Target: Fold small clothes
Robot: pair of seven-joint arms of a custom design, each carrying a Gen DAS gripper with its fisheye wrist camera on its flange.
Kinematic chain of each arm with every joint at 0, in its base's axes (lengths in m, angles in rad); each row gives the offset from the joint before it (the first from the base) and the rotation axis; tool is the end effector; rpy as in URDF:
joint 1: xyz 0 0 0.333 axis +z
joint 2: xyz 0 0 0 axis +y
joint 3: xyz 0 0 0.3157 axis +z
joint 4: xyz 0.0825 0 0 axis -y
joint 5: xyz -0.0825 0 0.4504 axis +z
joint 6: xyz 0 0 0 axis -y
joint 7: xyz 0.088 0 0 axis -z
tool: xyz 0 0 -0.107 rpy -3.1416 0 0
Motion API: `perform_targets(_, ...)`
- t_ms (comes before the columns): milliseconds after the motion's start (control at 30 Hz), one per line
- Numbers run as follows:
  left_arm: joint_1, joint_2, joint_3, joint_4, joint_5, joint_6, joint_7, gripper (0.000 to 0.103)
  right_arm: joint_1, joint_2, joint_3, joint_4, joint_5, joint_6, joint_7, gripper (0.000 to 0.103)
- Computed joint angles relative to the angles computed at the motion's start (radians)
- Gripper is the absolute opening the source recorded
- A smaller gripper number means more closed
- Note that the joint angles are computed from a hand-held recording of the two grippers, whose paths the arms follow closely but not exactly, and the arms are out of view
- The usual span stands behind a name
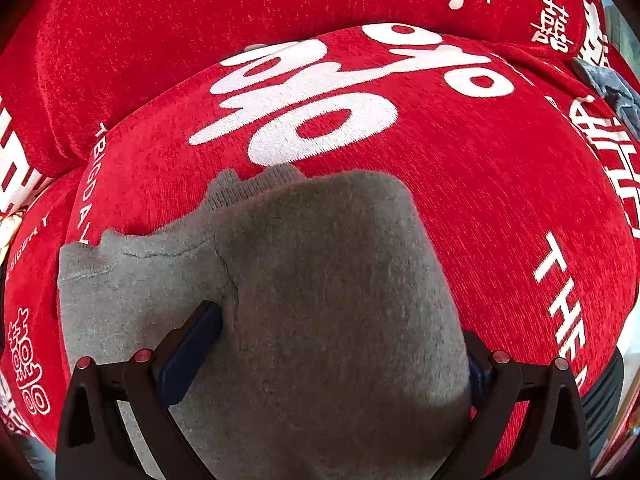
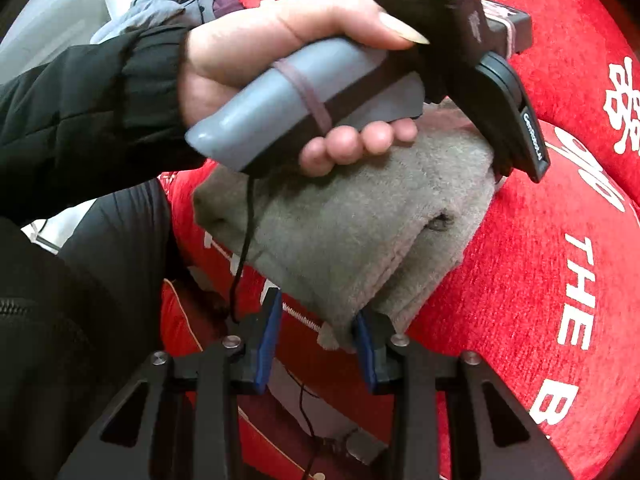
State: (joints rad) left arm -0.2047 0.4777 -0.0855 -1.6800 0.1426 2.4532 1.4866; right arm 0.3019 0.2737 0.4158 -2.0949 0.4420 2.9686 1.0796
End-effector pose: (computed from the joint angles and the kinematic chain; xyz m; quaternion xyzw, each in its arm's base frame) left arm 0.7248 -0.2095 0.3191 -0.5917 0.7917 -0.1033 0.1118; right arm 0.5265 0.4105 0.3184 -0.8664 0.3785 -0.0619 0.3197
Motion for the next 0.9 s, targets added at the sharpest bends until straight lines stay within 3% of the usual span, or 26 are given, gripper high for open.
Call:
perform_targets(200, -0.005, -0.02, 0.005, -0.017, 0.017, 0.015, -0.007, 0.102, 0.075, -0.013, -0.096, -0.008, -0.142, 0.005, 0.181, 0.04)
perform_targets(267, 0.008, -0.054, -0.003, -0.055, 0.003, 0.044, 0.007, 0.102, 0.0, -0.033, -0.033, -0.026, -0.046, 0.026, 0.142, 0.05)
perform_targets(300, 0.015, -0.082, -0.006, -0.088, -0.003, 0.075, 0.015, 0.102, -0.055, -0.042, 0.019, -0.035, 0.041, 0.048, 0.086, 0.059)
perform_targets(333, 0.019, -0.106, -0.005, -0.117, -0.003, 0.103, 0.018, 0.102, -0.117, -0.053, 0.078, -0.042, 0.151, 0.075, 0.015, 0.064)
perform_targets(400, 0.02, -0.148, 0.005, -0.167, 0.015, 0.144, 0.003, 0.102, -0.188, -0.062, 0.139, -0.035, 0.315, 0.101, -0.095, 0.071)
perform_targets(467, 0.025, -0.18, 0.011, -0.206, 0.03, 0.172, -0.01, 0.102, -0.172, -0.061, 0.103, -0.017, 0.344, 0.108, -0.086, 0.071)
perform_targets(567, 0.049, -0.224, 0.008, -0.261, 0.018, 0.195, -0.009, 0.102, -0.114, -0.037, 0.016, 0.02, 0.274, 0.111, -0.017, 0.071)
perform_targets(733, 0.12, -0.325, -0.016, -0.393, -0.112, 0.238, 0.043, 0.102, -0.18, 0.047, 0.049, 0.139, 0.297, 0.06, -0.013, 0.071)
perform_targets(800, 0.142, -0.363, -0.033, -0.445, -0.192, 0.248, 0.106, 0.102, -0.139, 0.11, 0.0, 0.228, 0.235, 0.012, 0.058, 0.071)
perform_targets(900, 0.148, -0.405, -0.048, -0.505, -0.25, 0.281, 0.193, 0.102, -0.132, 0.187, -0.011, 0.337, 0.184, -0.046, 0.112, 0.071)
